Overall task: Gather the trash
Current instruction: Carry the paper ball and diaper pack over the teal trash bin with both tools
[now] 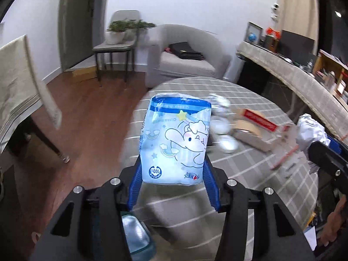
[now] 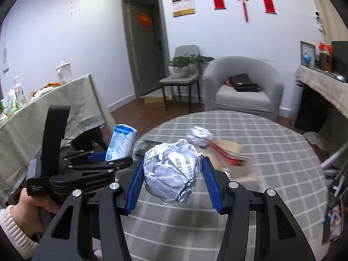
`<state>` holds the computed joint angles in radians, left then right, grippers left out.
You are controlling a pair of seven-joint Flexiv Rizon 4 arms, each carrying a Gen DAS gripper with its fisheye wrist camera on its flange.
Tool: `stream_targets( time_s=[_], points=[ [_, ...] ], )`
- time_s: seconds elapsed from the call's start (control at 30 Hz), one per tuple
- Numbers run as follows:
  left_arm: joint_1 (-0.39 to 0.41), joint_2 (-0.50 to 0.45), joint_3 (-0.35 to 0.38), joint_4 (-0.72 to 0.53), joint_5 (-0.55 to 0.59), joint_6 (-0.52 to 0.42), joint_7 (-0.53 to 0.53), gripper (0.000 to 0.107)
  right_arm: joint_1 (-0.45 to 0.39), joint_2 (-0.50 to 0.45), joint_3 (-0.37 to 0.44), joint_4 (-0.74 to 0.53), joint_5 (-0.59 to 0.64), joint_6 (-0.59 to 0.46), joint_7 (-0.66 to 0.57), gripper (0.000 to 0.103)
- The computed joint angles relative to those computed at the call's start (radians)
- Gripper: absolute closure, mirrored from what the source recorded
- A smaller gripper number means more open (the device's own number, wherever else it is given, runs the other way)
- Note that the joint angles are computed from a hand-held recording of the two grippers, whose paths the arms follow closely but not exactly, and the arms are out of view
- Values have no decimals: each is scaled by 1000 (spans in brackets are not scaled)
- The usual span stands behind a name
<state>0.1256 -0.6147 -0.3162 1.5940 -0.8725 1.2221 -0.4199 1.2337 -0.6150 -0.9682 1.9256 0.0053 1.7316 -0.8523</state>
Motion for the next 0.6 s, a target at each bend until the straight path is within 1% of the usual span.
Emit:
stream_targets(
  time_s=[0.07,0.13,0.17,0.23,0.27,0.33,0.4,0.5,0.6],
  points=[
    [7,-13,16,-16,7,3,-11,53,-55,-25,64,-51,-9,0,6,49],
    [15,-29,34,-36,28,-4,-28,53,-89,-48,105,-88,-11,32,10,49],
    [22,-39,41,-47,38,-8,-35,53,-106,-54,128,-110,-17,29,3,49],
    [30,-51,53,-59,61,-12,-52,53,-170,-65,207,-179,-47,17,-9,49],
    [33,-58,61,-67,76,-16,-62,53,-189,-73,230,-202,-58,14,-12,49],
    [40,-73,82,-80,113,-29,-86,53,-240,-88,294,-255,-80,-16,-2,49],
    [45,-88,104,-94,152,-48,-117,53,-304,-103,375,-311,-114,-34,13,49],
    [53,-108,135,-108,210,-84,-163,53,-374,-127,466,-378,-171,-64,32,49],
    [30,-133,205,-128,310,-122,-239,53,-427,-148,541,-434,-224,-83,47,49]
  ],
)
